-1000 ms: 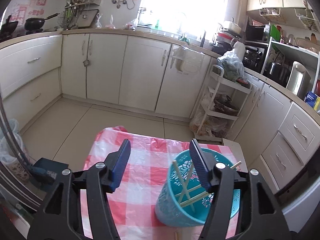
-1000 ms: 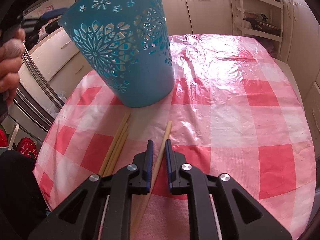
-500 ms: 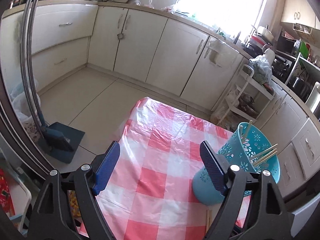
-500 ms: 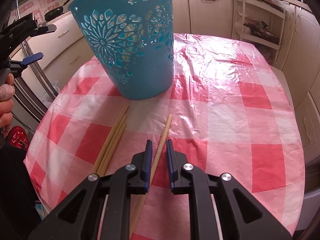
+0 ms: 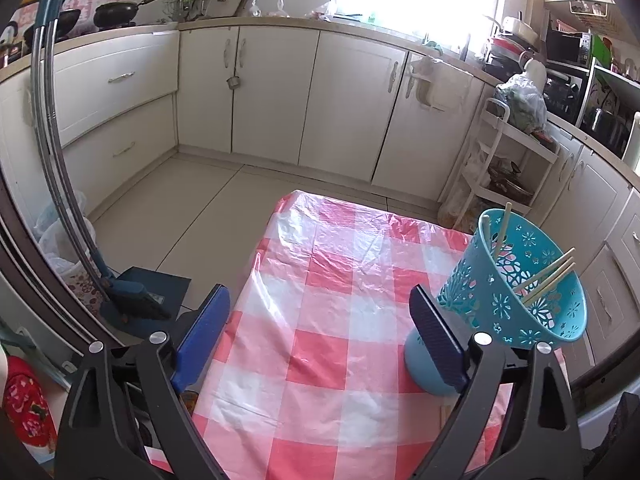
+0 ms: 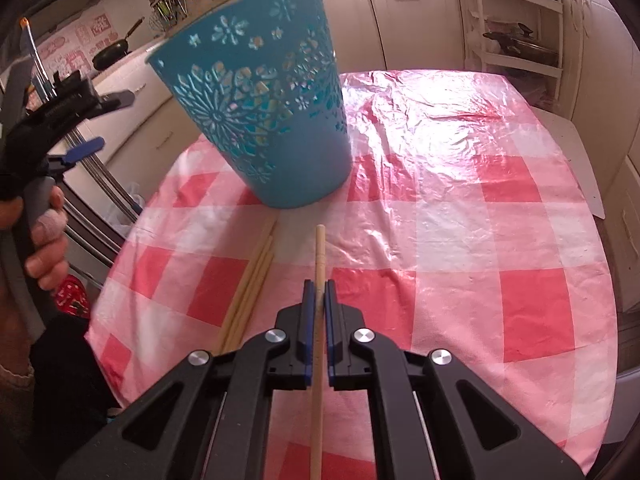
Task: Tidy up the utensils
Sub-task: 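Close the right tool on a loose chopstick and lift it, then carry the chopstick with the right tool over the basket and open it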
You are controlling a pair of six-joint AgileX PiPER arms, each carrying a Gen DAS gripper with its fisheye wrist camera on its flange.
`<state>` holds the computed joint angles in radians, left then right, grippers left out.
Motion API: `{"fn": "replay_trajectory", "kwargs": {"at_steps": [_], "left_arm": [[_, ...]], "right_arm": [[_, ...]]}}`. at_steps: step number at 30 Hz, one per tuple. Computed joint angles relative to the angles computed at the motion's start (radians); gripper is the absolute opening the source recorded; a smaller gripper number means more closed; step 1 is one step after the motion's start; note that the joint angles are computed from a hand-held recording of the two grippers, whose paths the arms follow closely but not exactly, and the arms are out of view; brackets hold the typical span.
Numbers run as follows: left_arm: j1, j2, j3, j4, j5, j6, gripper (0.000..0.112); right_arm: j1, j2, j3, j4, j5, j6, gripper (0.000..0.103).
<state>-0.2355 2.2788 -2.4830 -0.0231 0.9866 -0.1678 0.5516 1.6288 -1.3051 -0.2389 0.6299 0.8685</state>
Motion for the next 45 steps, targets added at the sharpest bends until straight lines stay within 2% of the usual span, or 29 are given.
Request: {"fn": "replay_trajectory", "kwargs": {"at_steps": [4, 8, 17, 22, 26, 31, 35, 40, 45], "left_arm": [[-0.006, 0.023, -0.040, 0.005, 0.027, 0.002, 0.088], [-0.009, 0.017, -0.022, 0.010, 0.016, 0.003, 0.089], [0.001, 0.031, -0.045, -0.001, 0.034, -0.002, 0.089], [0.006, 0.038, -0.055, -0.007, 0.042, -0.008, 0.089], [0.013, 0.049, -0.078, -0.014, 0.056, -0.015, 0.089], [0.018, 0.068, -0.113, -0.023, 0.079, -0.022, 0.090], [0.020, 0.067, -0.110, -0.026, 0.078, -0.023, 0.090], [0.020, 0.066, -0.112, -0.024, 0.077, -0.026, 0.090], [0.012, 0.071, -0.126, -0.011, 0.087, -0.024, 0.090]], "right_arm": [[-0.004, -0.068, 0.026, 0.049, -0.104, -0.027, 0.006], [-0.012, -0.103, -0.001, 0.081, -0.159, -0.053, 0.005], [-0.039, -0.095, -0.188, 0.153, -0.142, -0.162, 0.005], [-0.083, -0.052, -0.360, 0.239, -0.084, -0.268, 0.005], [-0.125, 0.015, -0.559, 0.269, -0.006, -0.328, 0.005], [-0.143, 0.136, -0.836, 0.208, 0.123, -0.334, 0.005], [-0.134, 0.243, -1.009, 0.094, 0.207, -0.309, 0.005], [-0.120, 0.327, -1.044, -0.018, 0.264, -0.278, 0.005], [-0.122, 0.347, -0.918, -0.029, 0.265, -0.238, 0.004]]}}
